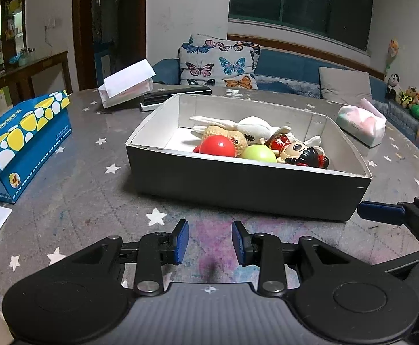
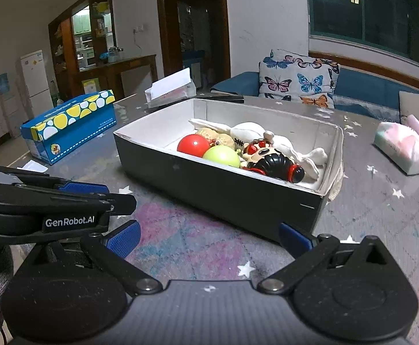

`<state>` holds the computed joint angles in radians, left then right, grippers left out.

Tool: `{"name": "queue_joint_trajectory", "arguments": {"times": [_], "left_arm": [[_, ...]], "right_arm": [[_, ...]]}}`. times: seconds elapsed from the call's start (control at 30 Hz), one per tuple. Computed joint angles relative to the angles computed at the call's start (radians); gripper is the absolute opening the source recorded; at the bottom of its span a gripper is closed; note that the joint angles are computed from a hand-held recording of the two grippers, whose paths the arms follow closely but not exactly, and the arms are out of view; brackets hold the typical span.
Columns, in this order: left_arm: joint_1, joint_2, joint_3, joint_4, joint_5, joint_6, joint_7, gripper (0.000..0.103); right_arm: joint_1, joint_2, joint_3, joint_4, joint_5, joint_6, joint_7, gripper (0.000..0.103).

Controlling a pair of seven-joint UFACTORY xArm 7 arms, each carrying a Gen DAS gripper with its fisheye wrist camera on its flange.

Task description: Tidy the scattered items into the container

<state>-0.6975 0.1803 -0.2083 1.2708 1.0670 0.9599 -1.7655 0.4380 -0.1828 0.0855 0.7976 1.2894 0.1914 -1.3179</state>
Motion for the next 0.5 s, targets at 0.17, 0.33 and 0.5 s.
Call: {"name": "queue_joint_trajectory", "arguments": {"times": [0.17,0.33,0.5], "left_arm": [[-0.006,0.016,0.004,0.022,0.006,0.020,0.010,0.035],[-0.022,0.043,0.009,0.062,0.003,0.075,0.052,0.037],[-0.024,0.043,0.018,0.063,0.008,0.065,0.059,0.037]], "right_arm": [[0.000,0.010,0.006,0.005,-0.013,-0.024,0.023,0.103],[0.001,0.024,0.008,0.012,-0.041,-0.036,0.062,0.103],[0.000,0.035,0.006,0.020,-0.053,-0.037,0.082,0.103]]}}
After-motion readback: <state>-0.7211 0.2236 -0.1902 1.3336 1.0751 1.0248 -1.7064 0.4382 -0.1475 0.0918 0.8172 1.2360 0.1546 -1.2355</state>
